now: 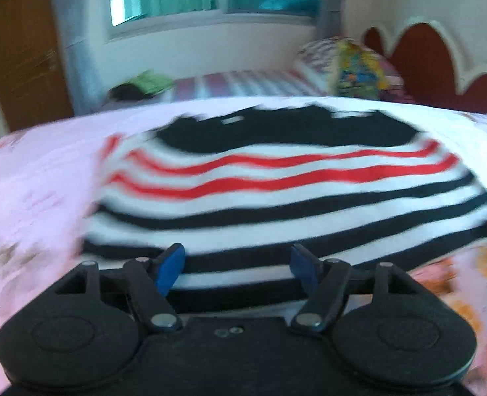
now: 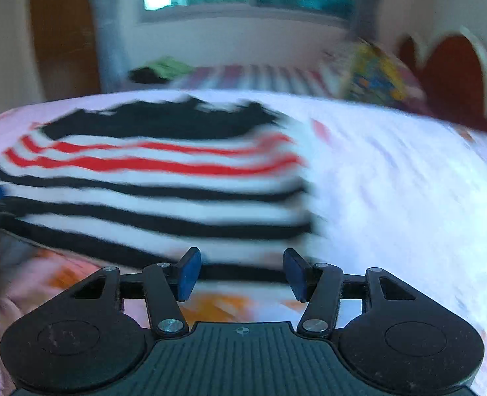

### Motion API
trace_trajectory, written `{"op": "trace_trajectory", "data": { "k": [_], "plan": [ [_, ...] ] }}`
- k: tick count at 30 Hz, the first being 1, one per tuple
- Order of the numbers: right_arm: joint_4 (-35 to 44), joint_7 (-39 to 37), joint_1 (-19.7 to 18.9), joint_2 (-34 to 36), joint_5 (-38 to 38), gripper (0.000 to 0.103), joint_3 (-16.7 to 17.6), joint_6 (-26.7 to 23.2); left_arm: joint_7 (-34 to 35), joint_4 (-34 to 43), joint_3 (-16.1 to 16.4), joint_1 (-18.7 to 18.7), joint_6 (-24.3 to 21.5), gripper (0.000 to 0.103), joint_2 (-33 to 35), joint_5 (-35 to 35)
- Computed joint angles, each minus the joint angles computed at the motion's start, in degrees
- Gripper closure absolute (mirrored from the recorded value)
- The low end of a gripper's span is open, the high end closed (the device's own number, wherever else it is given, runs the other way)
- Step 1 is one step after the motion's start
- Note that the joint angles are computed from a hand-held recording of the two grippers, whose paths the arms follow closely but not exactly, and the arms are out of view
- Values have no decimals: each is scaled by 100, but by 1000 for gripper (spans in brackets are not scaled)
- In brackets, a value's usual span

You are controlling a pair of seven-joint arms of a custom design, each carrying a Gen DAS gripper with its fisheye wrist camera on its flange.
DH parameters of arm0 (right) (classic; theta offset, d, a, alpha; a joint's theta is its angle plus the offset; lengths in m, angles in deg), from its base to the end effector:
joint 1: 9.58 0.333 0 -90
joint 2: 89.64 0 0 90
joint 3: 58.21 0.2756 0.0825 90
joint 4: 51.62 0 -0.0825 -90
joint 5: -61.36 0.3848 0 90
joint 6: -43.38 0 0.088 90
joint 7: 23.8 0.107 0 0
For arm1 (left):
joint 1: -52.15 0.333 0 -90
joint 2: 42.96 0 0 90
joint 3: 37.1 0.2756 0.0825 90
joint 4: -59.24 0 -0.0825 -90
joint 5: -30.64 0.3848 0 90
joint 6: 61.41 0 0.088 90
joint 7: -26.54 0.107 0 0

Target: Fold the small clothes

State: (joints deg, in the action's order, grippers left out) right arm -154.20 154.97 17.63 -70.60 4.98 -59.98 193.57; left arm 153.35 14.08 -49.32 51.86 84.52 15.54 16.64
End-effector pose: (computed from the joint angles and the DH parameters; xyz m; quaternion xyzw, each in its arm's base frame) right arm 0.5887 0.3031 0.3743 -0.5284 0.7505 -0.2801 0.2811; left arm 0.8039 -0.0827 0.3825 -0.4526 0.7972 -0.3364 0.2157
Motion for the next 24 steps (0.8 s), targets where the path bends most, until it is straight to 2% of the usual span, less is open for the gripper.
{"op": "trace_trajectory", "data": {
  "k": [1, 2, 3, 5, 7, 9, 11, 13, 15, 17, 19, 20, 21, 22, 23, 24],
  "plan": [
    [-240, -142, 127, -158, 101, 55, -208, 285, -68, 236, 17, 54, -179, 31, 130, -17],
    [-280, -163, 157, -243, 85, 55, -226, 250, -115, 472, -25, 103, -342, 31, 252, -49],
    [-257, 85, 12, -292, -128, 55, -44, 98, -197, 508, 28, 80, -372, 31, 244, -1],
    [-269, 660, 45, -396, -442, 55, -57, -149, -251, 126, 128, 23, -114, 33, -4, 87],
    [-216, 702, -57, -367, -253, 55, 29, -344, -421, 293, 173, -22, -164, 33, 102, 163],
    [-264, 618, -230, -316, -25, 55, 74, -22, -421, 294, 140, 9, -179, 33, 118, 162],
    [-329, 225, -410, -248, 377, 76, 153, 370, -375, 182, 110, 53, -134, 31, 55, 151],
    [-433, 56, -326, -296, 255, 76, 97, 290, -458, -294, 206, 68, 288, 31, -168, 180],
    [-514, 180, -294, -351, 223, 76, 68, 314, -223, -326, -11, 235, 378, 31, -113, 12],
    [-384, -76, -274, -317, 381, 76, 130, 64, -191, -537, 118, 156, 494, 32, -276, 111],
    [-303, 463, -139, -365, -119, 76, 91, -218, -238, -724, 206, 99, 600, 32, -417, 183],
    [-309, 755, 3, -407, -383, 76, -23, -235, -297, -615, 243, 78, 499, 31, -347, 216],
    [-268, 646, -55, -349, -266, 76, 22, -174, -354, -418, 219, 91, 370, 31, -217, 191],
    [-124, 135, -280, -204, 182, 76, 268, -257, -421, -280, 214, 89, 291, 31, -138, 183],
    [33, -295, -320, -32, 479, 75, 328, -375, -514, -113, 270, 41, 178, 31, -62, 244],
    [53, -322, -194, -18, 459, 74, 188, -368, -565, -38, 311, 10, 118, 31, -33, 307]
  ]
}}
